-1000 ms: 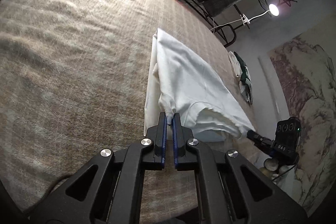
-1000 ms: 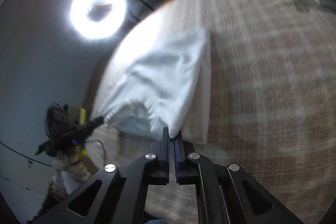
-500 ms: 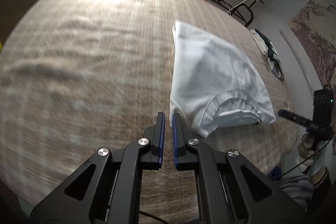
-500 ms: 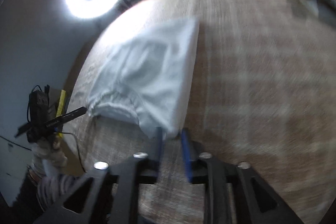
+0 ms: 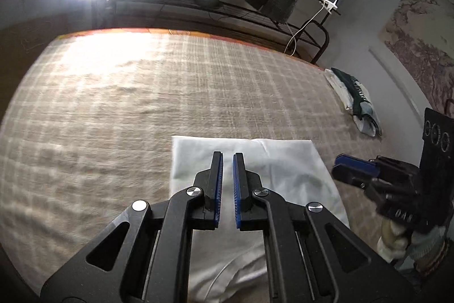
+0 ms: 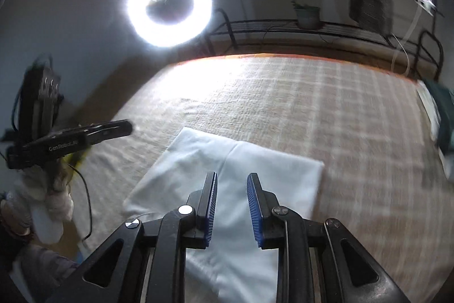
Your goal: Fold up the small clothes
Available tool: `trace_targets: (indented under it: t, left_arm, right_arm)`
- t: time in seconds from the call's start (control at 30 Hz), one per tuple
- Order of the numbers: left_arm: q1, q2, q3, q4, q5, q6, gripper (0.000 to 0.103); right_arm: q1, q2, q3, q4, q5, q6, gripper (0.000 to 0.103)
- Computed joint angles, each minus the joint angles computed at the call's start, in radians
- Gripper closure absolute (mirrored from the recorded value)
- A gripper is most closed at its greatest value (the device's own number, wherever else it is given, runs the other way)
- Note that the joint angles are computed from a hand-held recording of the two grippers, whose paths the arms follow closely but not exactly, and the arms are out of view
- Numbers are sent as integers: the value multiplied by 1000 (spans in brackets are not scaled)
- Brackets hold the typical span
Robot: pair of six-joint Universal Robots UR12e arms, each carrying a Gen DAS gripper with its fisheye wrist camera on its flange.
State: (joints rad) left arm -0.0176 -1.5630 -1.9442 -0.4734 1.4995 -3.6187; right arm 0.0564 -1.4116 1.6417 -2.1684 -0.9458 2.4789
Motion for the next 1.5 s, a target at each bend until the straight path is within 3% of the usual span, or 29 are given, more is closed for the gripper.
trace_targets:
  t: [0.1, 0.27, 0.47, 0.6, 0.73, 0.87, 1.0, 1.1, 1.27, 1.33, 1.4, 1.5]
  left_arm:
    - [-32, -65, 33, -28, 69, 29, 100]
    - [-42, -125, 48, -44, 109, 21, 100]
    - [-50, -136, 34, -9, 139, 42, 99]
    - [-42, -95, 17, -33, 128, 17, 99]
    - [-37, -29, -30, -15, 93, 13, 99]
    - [-48, 8, -63, -50, 64, 24, 99]
    - [-75, 24, -94, -96, 103, 37, 98]
    - [-89, 36, -115, -65, 134, 33, 98]
    - [-90, 79, -139, -72, 132, 0, 97]
    - [-77, 119, -165, -68, 117, -53, 88]
    - [-54, 158, -194, -60, 83, -129, 45]
    - [-10, 214, -254, -13, -10, -277, 43]
  right_arm:
    - [15, 29, -2, -36, -11, 9, 80]
    - [33, 92, -33, -37, -57, 64, 80]
    - [53, 113, -21, -88, -126, 24, 84]
    - [39, 105, -33, -50, -130, 28, 80]
    - [-21, 92, -41, 19, -29, 49, 78]
    - [-63, 56, -28, 102, 13, -23, 77]
    - [-73, 17, 13, 162, -18, -135, 77]
    - [-60, -4, 60, 139, -95, -185, 77]
    - [-67, -29, 88, 125, -113, -228, 77]
    - [-83, -29, 64, 203, -84, -240, 76]
    - [-110, -34, 57, 229, -34, -220, 70]
    - [-147, -21, 36, 262, 58, -156, 59]
